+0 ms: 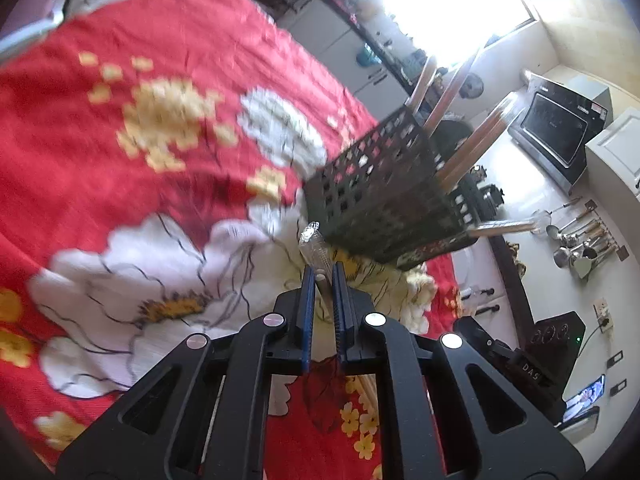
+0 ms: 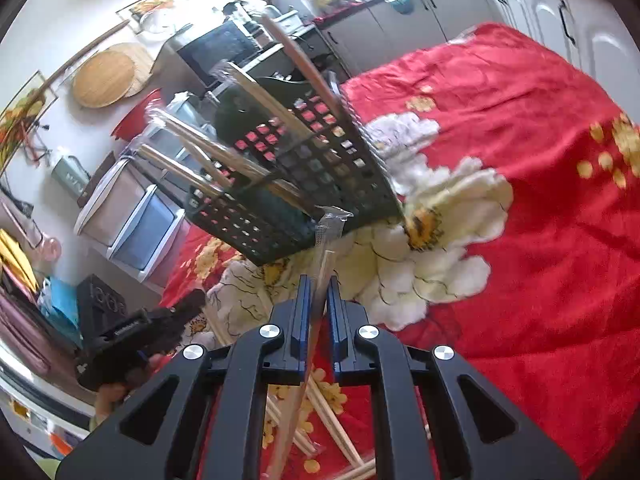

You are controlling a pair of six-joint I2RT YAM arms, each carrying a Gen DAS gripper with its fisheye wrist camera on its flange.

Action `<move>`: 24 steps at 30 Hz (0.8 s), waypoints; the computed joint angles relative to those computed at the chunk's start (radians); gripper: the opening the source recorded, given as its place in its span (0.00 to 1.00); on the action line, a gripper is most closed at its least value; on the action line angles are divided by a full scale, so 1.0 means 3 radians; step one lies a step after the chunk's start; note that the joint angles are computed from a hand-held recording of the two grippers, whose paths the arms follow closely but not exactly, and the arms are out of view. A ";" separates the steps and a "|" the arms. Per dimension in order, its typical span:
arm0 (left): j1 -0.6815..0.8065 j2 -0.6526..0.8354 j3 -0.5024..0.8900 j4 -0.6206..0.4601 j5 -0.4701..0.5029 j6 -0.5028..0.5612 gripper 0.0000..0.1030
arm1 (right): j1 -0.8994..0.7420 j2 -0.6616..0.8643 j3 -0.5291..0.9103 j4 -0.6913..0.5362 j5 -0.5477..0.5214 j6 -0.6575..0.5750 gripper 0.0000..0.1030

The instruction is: Organize utensils

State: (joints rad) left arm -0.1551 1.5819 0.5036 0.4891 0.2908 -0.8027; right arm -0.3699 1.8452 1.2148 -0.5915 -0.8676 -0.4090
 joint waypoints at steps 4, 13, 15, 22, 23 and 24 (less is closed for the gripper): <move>0.0015 -0.0368 -0.0047 -0.0190 -0.0132 0.0101 0.04 | 0.0055 -0.0093 -0.0004 0.0027 -0.0025 -0.0033 0.07; -0.0138 -0.0998 0.0013 -0.0559 -0.0437 0.0263 0.03 | 0.0181 -0.0456 -0.0151 0.0220 -0.0118 -0.0093 0.06; -0.0194 -0.1041 0.0050 -0.0588 -0.0497 0.0280 0.03 | 0.0196 -0.0509 -0.0161 0.0252 -0.0141 -0.0093 0.06; -0.0316 -0.1134 0.0167 -0.0664 -0.0591 0.0329 0.03 | 0.0213 -0.0681 -0.0205 0.0405 -0.0213 -0.0054 0.06; -0.0341 -0.1140 0.0193 -0.0676 -0.0610 0.0338 0.03 | 0.0210 -0.0709 -0.0214 0.0428 -0.0229 -0.0057 0.06; -0.0361 -0.1143 0.0215 -0.0681 -0.0623 0.0346 0.03 | 0.0204 -0.0731 -0.0226 0.0445 -0.0240 -0.0055 0.06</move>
State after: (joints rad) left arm -0.2636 1.2389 0.5680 0.2848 0.1038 -0.6987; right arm -0.3086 1.6260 1.1470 -0.4581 -0.9398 -0.4255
